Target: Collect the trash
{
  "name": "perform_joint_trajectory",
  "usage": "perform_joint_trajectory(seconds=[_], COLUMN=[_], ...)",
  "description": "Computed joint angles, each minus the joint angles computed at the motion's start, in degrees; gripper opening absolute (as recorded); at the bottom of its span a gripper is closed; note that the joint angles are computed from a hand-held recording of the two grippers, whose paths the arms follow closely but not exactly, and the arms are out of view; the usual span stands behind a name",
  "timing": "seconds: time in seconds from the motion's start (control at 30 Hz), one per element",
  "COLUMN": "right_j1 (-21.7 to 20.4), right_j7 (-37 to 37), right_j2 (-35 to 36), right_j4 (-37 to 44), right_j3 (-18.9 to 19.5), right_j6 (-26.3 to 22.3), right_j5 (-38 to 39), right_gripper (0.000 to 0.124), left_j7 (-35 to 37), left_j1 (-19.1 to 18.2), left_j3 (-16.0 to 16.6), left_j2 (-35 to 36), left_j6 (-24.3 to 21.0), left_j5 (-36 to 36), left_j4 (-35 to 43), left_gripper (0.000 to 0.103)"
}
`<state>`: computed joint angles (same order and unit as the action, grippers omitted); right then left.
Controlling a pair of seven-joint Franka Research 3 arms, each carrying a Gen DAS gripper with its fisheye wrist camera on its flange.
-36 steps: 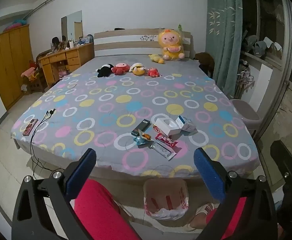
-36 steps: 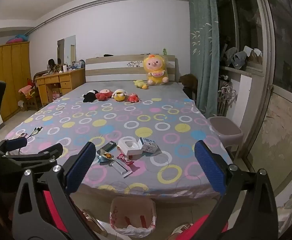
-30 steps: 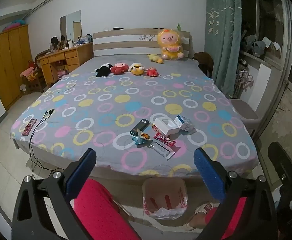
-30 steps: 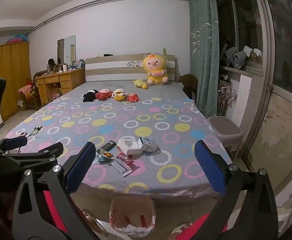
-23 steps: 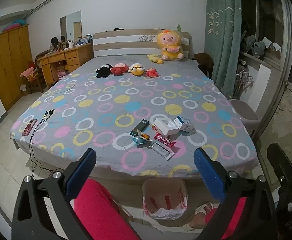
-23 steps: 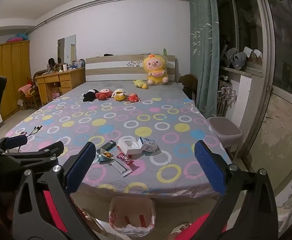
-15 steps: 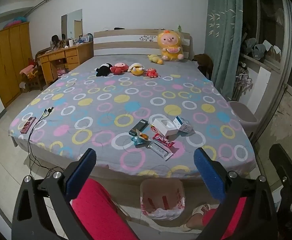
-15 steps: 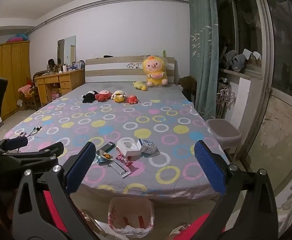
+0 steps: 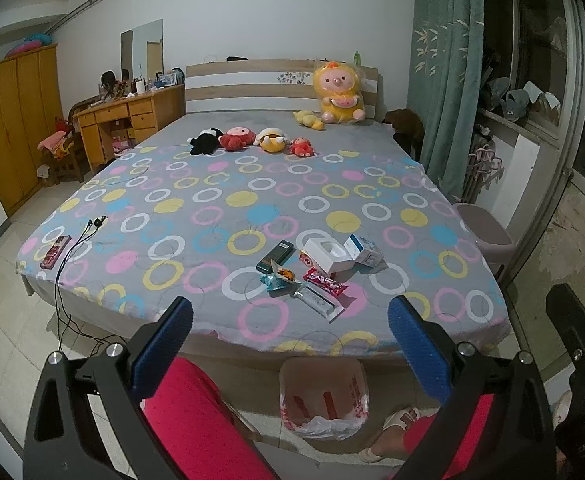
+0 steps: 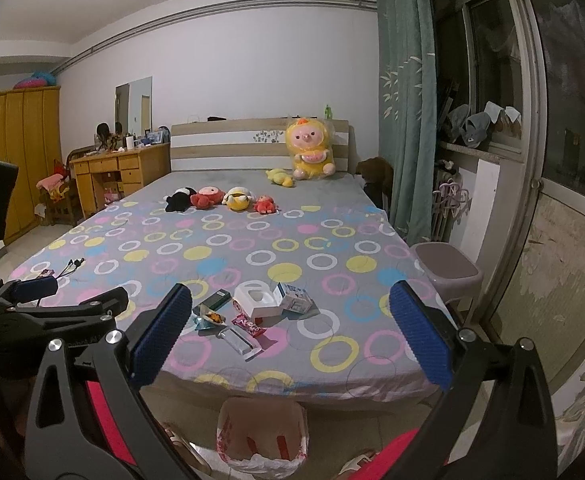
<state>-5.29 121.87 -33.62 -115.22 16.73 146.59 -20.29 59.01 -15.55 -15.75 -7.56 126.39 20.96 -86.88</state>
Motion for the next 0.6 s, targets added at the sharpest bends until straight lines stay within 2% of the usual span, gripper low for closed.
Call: perform_joint_trajectory(seconds=[0.6], right_j1=[-0.11], right_j7=[-0.51], right_j2=[0.16], right_j4=[0.62], right_j3=[-0.12], right_j6=[0.67], right_j5=[-0.04], right_gripper=[0.097], left_j7=[0.41], left_j1=[-0.03], left_j3=[0.05], left_j2=[-0.22], left_j6=[0.38], left_j5=[-0.45], left_j4=[0.51], left_gripper=[0.096])
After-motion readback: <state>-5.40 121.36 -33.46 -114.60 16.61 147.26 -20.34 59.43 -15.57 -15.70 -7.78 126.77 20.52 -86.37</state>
